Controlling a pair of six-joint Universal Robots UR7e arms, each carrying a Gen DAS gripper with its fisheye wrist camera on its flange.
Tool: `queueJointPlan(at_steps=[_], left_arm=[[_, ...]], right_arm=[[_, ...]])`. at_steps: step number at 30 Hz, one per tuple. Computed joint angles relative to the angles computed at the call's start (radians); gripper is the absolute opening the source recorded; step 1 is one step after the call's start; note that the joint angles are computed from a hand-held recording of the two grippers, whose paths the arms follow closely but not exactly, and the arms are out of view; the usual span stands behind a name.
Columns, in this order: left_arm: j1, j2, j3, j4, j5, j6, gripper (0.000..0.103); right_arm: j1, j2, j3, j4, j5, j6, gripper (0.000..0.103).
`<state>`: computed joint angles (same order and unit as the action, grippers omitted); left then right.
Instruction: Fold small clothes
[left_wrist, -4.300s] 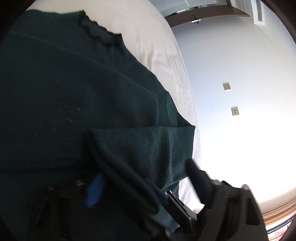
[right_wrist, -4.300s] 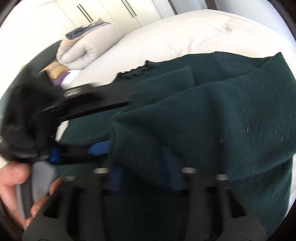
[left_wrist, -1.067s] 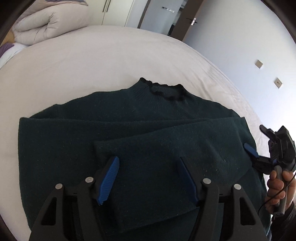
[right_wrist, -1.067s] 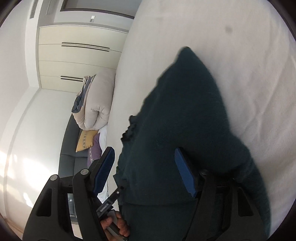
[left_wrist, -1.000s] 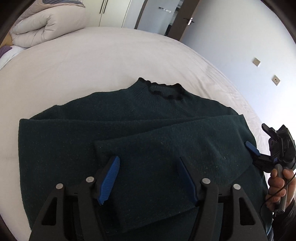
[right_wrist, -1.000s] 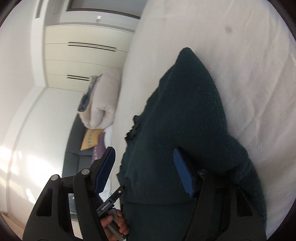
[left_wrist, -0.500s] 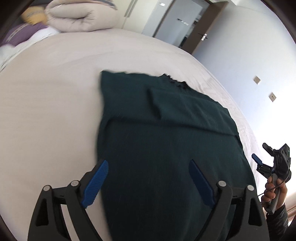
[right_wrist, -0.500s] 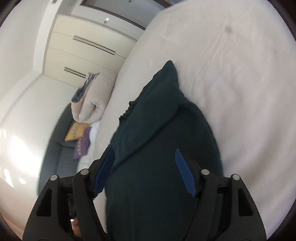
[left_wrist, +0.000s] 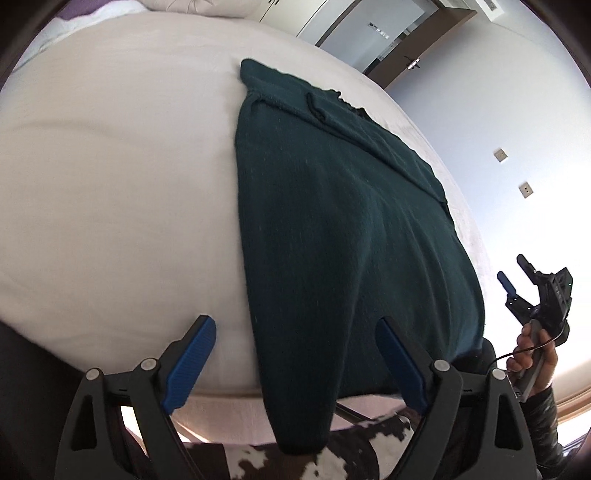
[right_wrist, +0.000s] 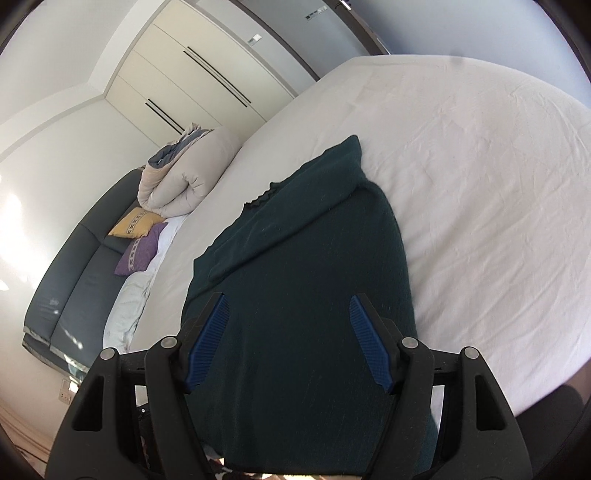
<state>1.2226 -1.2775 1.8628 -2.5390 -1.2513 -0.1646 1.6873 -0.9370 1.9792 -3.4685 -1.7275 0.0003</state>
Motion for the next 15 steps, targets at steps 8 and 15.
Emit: queueJointPlan(at_steps=[8, 15], left_arm=[[0.035, 0.006, -0.013, 0.058, -0.13, -0.059, 0.069], [0.114, 0.011, -0.035, 0.072, -0.283, -0.181, 0.046]], right_arm=[[-0.006, -0.021, 0.039, 0.017, 0.018, 0.022, 0.067], [-0.004, -0.016, 0.027, 0.05, 0.03, 0.013, 0.067]])
